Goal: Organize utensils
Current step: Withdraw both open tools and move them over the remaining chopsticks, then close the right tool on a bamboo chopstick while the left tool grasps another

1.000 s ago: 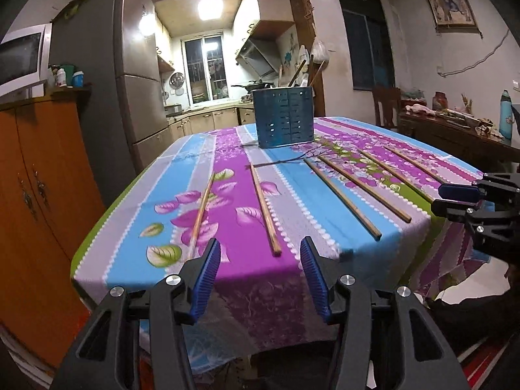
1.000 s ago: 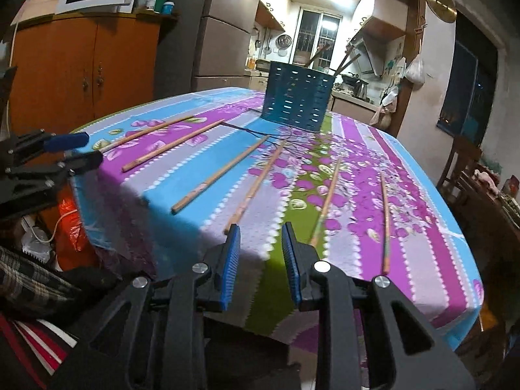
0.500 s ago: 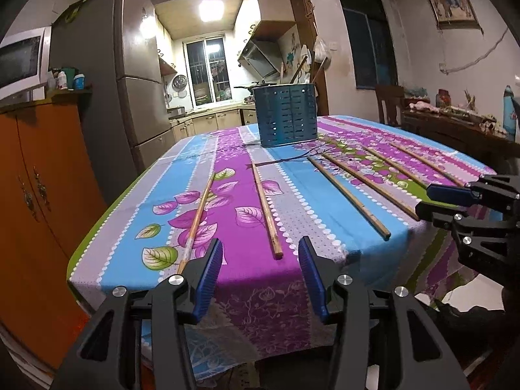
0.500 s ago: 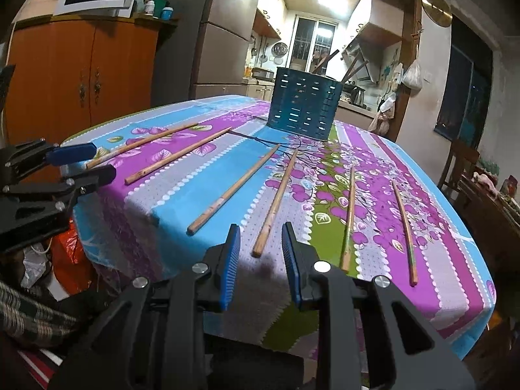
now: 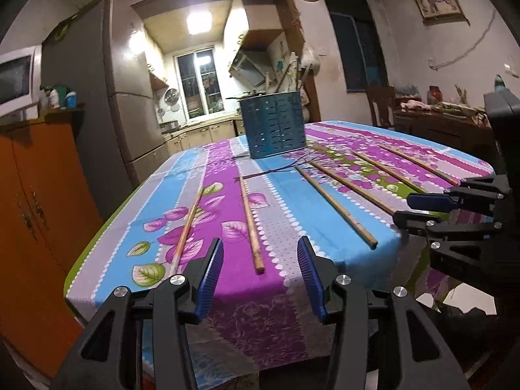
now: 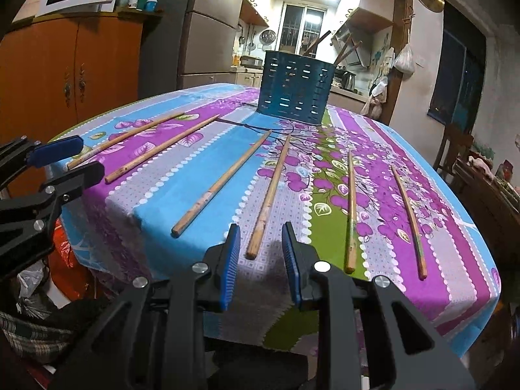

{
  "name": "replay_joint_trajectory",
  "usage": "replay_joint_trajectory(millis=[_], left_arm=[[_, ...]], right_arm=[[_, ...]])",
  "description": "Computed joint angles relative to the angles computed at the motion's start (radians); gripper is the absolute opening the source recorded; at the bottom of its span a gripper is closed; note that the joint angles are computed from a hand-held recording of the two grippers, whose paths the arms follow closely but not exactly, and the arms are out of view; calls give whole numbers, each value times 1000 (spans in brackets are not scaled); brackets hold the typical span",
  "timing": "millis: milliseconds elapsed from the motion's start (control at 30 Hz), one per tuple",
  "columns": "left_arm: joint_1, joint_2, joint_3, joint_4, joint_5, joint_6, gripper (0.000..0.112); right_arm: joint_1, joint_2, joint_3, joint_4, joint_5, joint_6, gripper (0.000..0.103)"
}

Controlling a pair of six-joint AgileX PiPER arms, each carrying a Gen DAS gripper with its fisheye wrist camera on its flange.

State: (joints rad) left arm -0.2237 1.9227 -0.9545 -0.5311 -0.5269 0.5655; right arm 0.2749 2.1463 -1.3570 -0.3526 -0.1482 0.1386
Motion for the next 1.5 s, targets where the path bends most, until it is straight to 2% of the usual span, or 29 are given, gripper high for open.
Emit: replay_joint_trajectory(millis=[100,200,267,367,500,633,800,933,1067,1133,1233,1500], left_arm=[[10,-1,3,37,8,-38,49],[27,1,-12,211,61,-171,48],[32,8,-30,344,89,-284,42],[10,30,-70,427,113,-350,38],[-52,40,-58,235,35,-160,38],[-54,39,-51,-14,0,-11,39],[-3,64,-92,-100,60,33,39],[12,88,-115,-73,78,43,38],[40,98,-114,41,98,-83,33],[46,99,-114,85,101,-132,20],[44,106,-111,102,85,-155,11],[43,110,-114,98,77,-171,9]], right_arm=[[2,8,-12,51,3,-35,25],[4,18,-18,111,-5,-66,22],[3,19,-14,86,-12,-28,7],[-3,20,-9,42,-28,29,6],[-15,21,-15,-62,-31,142,5],[-38,17,-5,-156,-53,261,5],[-47,9,12,-163,-80,272,5],[-48,9,12,-132,-79,245,5],[-51,8,15,-105,-76,224,5],[-49,8,15,-92,-76,215,5],[-49,3,26,-60,-90,181,5],[-55,-9,49,-18,-111,145,5]])
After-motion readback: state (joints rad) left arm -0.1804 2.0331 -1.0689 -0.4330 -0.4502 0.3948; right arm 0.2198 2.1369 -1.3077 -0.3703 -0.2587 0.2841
